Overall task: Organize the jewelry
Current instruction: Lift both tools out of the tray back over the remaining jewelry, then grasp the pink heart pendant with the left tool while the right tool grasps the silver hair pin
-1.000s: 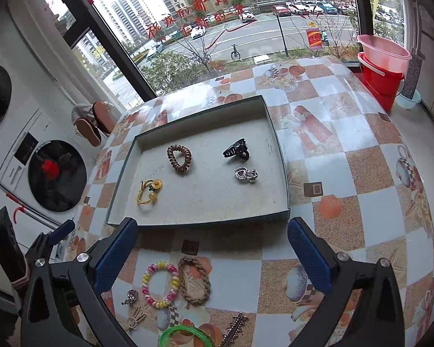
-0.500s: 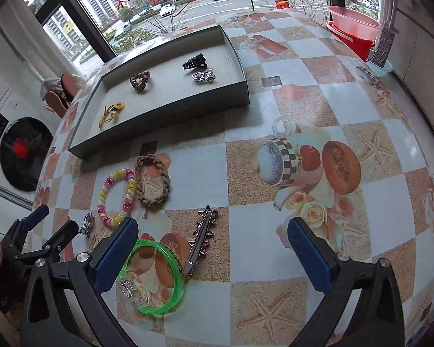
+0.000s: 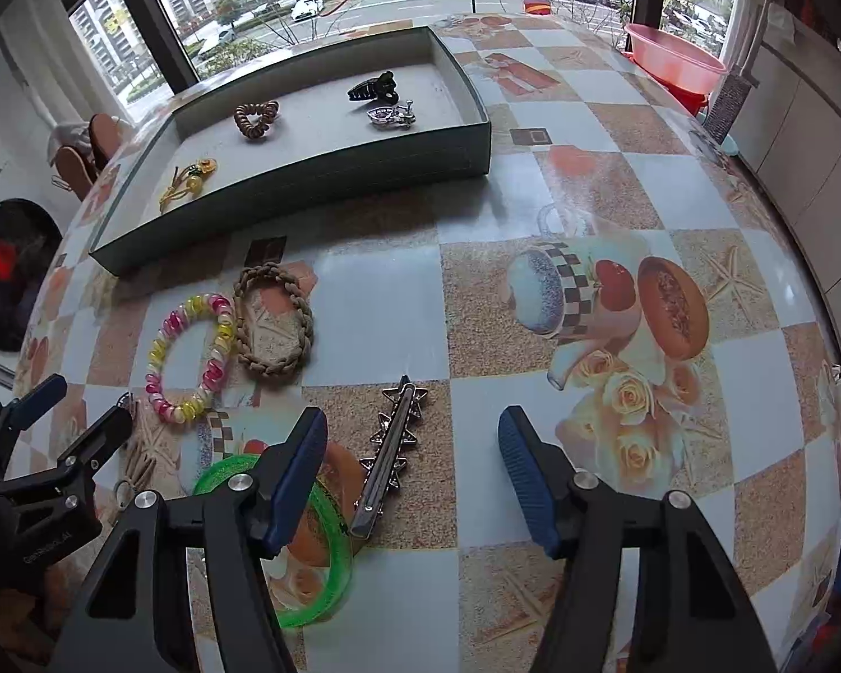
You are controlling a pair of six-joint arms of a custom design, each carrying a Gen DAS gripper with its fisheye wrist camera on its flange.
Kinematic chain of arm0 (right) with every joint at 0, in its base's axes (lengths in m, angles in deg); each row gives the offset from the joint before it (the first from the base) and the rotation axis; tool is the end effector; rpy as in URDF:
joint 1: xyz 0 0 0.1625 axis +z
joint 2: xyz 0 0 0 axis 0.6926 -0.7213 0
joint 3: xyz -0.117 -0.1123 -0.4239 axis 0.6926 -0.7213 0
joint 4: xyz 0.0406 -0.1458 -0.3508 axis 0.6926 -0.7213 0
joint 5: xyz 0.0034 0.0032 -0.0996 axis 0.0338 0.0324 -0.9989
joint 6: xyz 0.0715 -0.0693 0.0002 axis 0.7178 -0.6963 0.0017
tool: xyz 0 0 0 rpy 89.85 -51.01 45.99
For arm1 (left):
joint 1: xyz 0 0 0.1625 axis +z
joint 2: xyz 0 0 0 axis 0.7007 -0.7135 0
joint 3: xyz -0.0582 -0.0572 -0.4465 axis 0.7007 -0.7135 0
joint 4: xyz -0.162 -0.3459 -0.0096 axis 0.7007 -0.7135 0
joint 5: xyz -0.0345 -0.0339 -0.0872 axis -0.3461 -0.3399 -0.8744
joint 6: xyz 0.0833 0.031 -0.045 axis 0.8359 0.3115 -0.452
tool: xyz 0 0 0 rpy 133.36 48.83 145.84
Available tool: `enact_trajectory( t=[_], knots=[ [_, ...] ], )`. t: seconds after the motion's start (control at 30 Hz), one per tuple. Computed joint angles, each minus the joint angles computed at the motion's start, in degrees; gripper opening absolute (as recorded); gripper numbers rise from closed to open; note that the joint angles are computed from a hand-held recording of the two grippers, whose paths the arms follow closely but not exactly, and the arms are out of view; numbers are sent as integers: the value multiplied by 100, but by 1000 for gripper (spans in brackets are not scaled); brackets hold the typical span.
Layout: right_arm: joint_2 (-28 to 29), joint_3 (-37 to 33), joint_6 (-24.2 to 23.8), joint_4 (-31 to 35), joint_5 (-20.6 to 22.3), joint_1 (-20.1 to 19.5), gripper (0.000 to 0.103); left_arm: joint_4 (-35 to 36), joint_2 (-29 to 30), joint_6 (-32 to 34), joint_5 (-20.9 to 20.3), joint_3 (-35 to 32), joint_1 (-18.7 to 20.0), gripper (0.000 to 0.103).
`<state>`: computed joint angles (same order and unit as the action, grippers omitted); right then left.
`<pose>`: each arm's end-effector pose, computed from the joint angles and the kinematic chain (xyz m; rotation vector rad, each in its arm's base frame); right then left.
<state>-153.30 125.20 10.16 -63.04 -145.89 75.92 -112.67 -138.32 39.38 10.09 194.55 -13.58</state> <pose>0.2272 -0.2989 0.2829 -0.5443 -2.1933 0.8490 -0.3507 -0.4258 0.1547 1.1825 2.3406 -0.3137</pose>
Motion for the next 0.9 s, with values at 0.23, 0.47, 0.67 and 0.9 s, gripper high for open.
enact_trajectory(
  t=[0.23,0.47,0.67,0.9],
  knots=[
    [227,-232,417,1082,-281,193,64,25,-34,63,-146,39,25,87],
    [155,-181,421,1194,-200,322,53,66,-94,190,-229,113,-106,63],
    [157,-132,275,1053,-192,394,11,-58,-136,326,-425,230,-198,30],
    [-146,287,-231,-155,39,370,11,-221,-318,82,-545,322,-141,30]
  ],
)
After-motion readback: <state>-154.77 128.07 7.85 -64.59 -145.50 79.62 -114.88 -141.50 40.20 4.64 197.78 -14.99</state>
